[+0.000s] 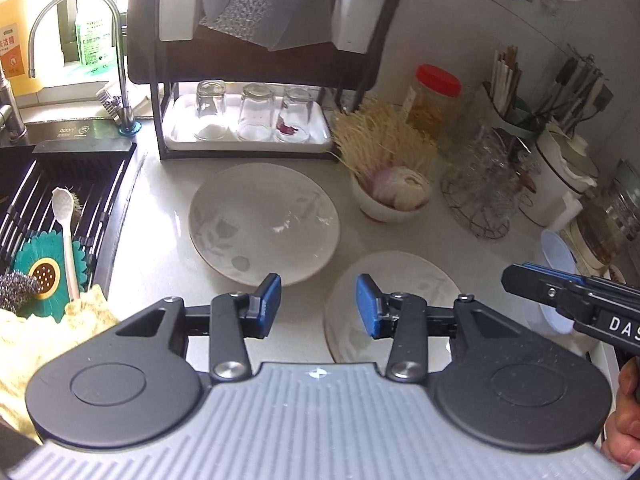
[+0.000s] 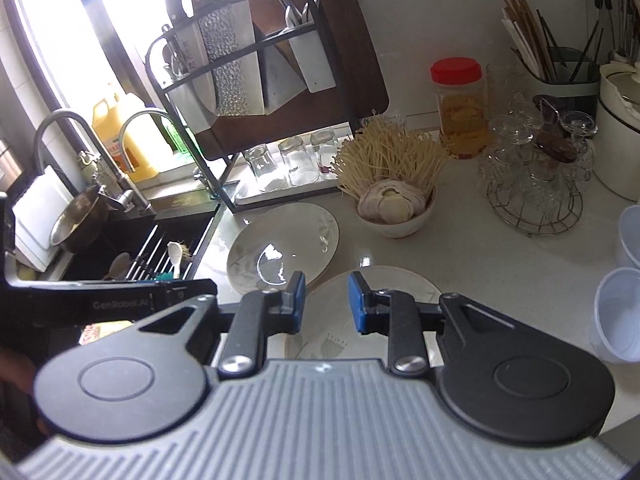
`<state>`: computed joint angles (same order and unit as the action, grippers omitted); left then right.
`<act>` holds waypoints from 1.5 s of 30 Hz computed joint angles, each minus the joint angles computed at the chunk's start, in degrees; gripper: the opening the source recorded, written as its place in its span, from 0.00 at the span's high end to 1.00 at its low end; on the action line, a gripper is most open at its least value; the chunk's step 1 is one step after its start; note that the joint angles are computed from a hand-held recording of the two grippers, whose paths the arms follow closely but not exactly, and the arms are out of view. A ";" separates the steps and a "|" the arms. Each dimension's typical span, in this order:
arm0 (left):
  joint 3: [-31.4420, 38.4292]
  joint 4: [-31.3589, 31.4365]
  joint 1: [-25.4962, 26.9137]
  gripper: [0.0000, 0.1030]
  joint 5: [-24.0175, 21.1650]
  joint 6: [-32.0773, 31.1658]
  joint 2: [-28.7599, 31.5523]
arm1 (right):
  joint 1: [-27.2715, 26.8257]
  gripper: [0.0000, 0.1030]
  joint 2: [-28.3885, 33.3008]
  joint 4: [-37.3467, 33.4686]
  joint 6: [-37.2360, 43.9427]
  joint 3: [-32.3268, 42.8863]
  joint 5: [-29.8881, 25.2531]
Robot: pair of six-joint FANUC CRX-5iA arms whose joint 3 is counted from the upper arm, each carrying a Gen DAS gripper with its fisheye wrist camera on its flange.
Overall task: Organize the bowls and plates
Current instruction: 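Move both grippers to the second white leaf-pattern plate by the glass rack, then close the right gripper on the plate rim while the left gripper grips it too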
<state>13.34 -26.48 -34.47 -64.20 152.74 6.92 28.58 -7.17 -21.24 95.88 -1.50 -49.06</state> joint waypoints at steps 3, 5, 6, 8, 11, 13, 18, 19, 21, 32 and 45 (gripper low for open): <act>-2.32 1.63 3.33 0.53 2.70 -2.04 -0.80 | 0.62 0.73 2.71 0.42 -1.84 1.98 -0.25; -3.77 2.78 5.41 0.52 4.14 -3.27 -1.20 | 0.89 0.73 4.35 0.20 -1.81 3.62 -1.45; -4.59 3.67 6.52 0.52 5.01 -3.82 -1.42 | 1.35 0.73 4.88 0.67 -1.99 4.02 -1.44; -6.29 5.86 8.82 0.51 6.81 -5.14 -1.84 | 2.16 0.61 6.16 1.84 -3.21 4.90 -1.59; -8.49 8.44 11.66 0.49 9.81 -7.51 -2.60 | 2.56 0.45 8.31 1.82 -4.32 6.49 -1.80; -8.55 8.59 12.70 0.47 9.77 -9.03 -2.22 | 2.89 0.45 10.17 2.13 -5.25 7.99 -2.67; -11.61 12.26 17.06 0.46 12.84 -12.14 -2.50 | 3.98 0.45 14.42 2.42 -7.35 11.03 -2.62; -12.03 13.17 18.07 0.46 13.29 -13.25 -2.28 | 4.16 0.45 15.32 2.37 -7.74 11.65 -2.52; -12.49 14.83 19.64 0.46 13.82 -15.30 -1.54 | 4.30 0.45 17.33 1.88 -8.21 12.99 -2.57; -17.80 27.59 26.69 0.47 20.48 -29.18 1.87 | 6.93 0.50 25.89 7.74 -13.16 17.76 -3.79; -17.35 32.52 28.94 0.48 22.14 -36.48 5.33 | 8.51 0.66 31.47 12.23 -17.70 22.01 -5.43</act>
<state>-4.01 6.04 -5.52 -42.06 116.26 12.24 37.10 24.30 -9.01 78.18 20.51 -54.49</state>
